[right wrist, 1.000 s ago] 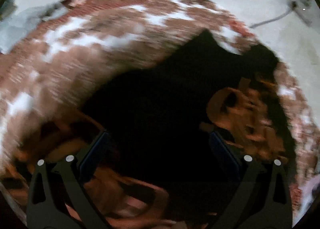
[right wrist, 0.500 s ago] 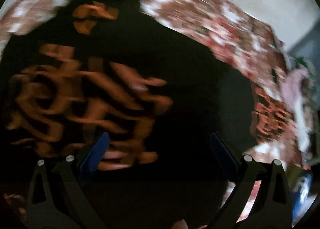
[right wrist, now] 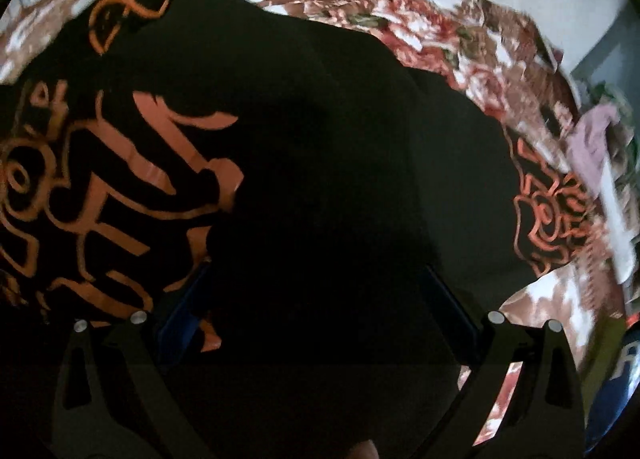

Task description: Fold large clothes

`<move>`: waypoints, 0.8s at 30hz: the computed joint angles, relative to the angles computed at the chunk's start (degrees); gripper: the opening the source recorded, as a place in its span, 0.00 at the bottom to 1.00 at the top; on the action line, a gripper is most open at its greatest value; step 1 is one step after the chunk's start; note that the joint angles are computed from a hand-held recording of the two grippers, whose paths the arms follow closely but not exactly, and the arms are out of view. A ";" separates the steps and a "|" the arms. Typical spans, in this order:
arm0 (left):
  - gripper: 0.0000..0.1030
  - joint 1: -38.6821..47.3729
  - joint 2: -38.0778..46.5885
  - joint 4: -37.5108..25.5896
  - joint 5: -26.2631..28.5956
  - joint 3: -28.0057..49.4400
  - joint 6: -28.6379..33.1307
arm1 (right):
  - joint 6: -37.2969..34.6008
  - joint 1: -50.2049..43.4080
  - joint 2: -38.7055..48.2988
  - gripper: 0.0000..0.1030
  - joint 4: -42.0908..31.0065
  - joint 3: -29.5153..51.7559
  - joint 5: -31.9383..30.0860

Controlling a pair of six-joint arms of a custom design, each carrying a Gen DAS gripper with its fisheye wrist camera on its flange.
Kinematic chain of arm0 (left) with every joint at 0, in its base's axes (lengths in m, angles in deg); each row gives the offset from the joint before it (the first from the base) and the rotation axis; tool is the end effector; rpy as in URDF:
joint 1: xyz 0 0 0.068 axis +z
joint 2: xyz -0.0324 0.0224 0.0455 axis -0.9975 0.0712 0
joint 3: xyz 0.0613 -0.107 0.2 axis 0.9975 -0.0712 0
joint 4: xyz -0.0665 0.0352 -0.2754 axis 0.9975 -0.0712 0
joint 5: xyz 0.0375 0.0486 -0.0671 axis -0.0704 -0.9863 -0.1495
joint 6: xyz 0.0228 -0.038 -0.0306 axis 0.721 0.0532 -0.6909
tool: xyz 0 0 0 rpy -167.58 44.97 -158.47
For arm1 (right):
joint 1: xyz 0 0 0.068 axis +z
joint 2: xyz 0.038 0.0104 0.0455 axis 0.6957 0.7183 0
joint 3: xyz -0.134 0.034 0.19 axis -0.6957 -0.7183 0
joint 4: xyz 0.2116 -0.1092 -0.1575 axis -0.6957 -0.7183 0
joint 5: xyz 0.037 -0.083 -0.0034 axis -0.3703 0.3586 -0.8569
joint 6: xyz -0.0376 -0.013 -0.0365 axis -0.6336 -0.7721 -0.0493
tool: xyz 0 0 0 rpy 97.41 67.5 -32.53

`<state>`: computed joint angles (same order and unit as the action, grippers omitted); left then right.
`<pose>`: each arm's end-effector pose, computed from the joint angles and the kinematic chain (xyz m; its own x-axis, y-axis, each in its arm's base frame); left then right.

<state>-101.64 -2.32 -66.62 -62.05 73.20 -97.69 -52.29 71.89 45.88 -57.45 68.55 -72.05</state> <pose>0.2111 -0.0490 0.1667 -0.8744 -0.2787 -0.3971 -0.3318 0.9407 0.0703 0.3474 0.1745 0.1751 -0.8130 -0.4104 -0.4130 -0.3638 0.9119 -0.1901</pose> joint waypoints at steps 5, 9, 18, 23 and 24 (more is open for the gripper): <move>0.95 -10.97 -2.13 -8.56 -4.01 8.74 -10.67 | -0.15 -6.24 -5.22 0.95 -6.30 0.85 -8.41; 0.95 -21.99 6.57 -11.78 -7.74 20.74 -21.63 | -4.49 -14.10 -7.34 0.95 -10.21 2.00 -13.54; 0.95 -34.49 34.98 -15.25 -12.68 50.15 -32.73 | -17.97 -32.55 -1.32 0.95 -17.03 12.65 -21.06; 0.95 -37.31 49.49 -18.64 -12.78 67.71 -34.64 | -23.60 -42.54 12.22 0.95 -24.54 30.81 -27.82; 0.95 -37.64 52.49 -19.17 -12.54 71.43 -34.34 | -24.11 -43.82 15.19 0.95 -26.33 34.84 -28.91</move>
<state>-139.27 50.17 -85.79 -74.59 144.63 -132.04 -76.40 28.06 61.08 -83.78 103.39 -100.96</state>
